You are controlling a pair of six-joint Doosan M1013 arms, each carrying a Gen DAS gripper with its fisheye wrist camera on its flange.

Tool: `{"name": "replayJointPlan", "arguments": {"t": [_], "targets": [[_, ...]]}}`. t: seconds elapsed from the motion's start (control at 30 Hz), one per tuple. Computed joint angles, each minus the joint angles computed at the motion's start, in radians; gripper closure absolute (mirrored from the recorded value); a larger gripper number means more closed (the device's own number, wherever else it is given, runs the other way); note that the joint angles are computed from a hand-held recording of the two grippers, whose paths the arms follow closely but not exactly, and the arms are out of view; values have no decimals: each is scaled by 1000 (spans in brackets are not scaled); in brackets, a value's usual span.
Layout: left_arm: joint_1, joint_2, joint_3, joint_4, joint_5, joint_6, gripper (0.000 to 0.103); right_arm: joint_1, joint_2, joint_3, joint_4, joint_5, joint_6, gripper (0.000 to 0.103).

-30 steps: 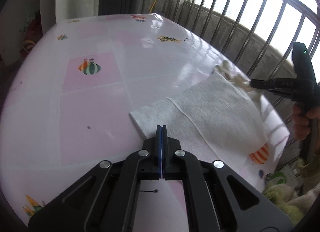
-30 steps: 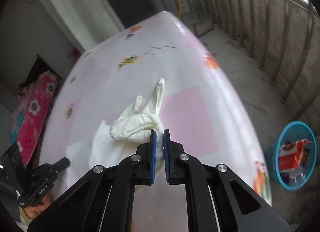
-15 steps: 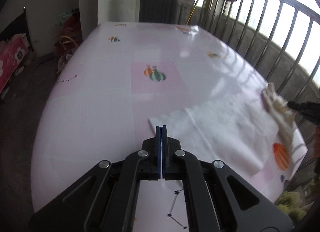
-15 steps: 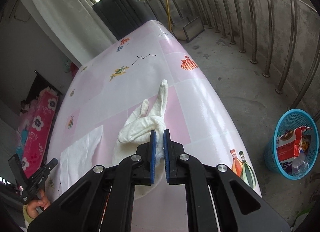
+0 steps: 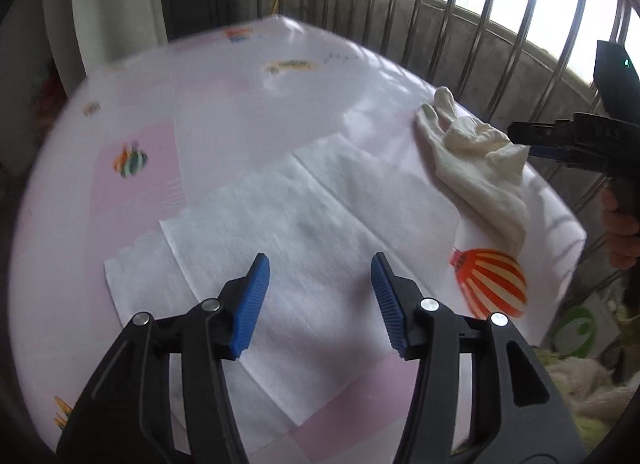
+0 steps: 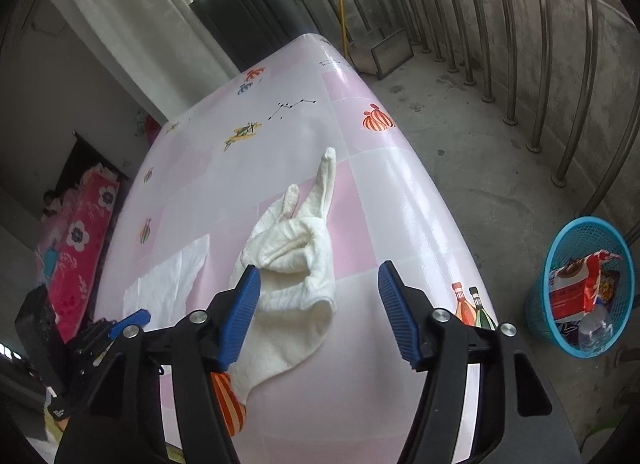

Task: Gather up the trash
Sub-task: 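Grasp the white tissue with left tool while right holds the cloth, then carry the tissue and cloth over the blue wastebasket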

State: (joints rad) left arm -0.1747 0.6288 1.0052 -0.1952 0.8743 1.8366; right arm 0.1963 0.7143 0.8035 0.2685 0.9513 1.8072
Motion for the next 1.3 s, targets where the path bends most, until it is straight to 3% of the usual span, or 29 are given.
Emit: {"name": "replayJointPlan", "arguments": {"t": [0.27, 0.37, 0.53, 0.63, 0.8, 0.9, 0.97, 1.03, 1.3], "targets": [[0, 12, -24, 70, 5, -66, 54, 35, 23, -34, -106, 58, -65, 36], [0, 16, -26, 87, -10, -93, 61, 44, 33, -50, -138, 66, -68, 36], [7, 18, -29, 117, -22, -135, 84, 60, 50, -76, -187, 84, -73, 36], [7, 19, -28, 127, -32, -141, 90, 72, 56, -83, -239, 88, -68, 37], [11, 16, -21, 131, -47, -145, 103, 82, 56, -85, -271, 87, -70, 54], [23, 20, -30, 75, -37, -127, 103, 78, 60, -95, -253, 96, -66, 69], [30, 9, -20, 43, -61, -113, 103, 76, 61, -100, -232, 101, -63, 84], [35, -4, -10, 14, -87, -96, 103, 71, 55, -90, -203, 93, -60, 91], [51, -50, 12, -155, -161, 22, 103, 48, -3, -16, -123, -38, -23, 95]]}}
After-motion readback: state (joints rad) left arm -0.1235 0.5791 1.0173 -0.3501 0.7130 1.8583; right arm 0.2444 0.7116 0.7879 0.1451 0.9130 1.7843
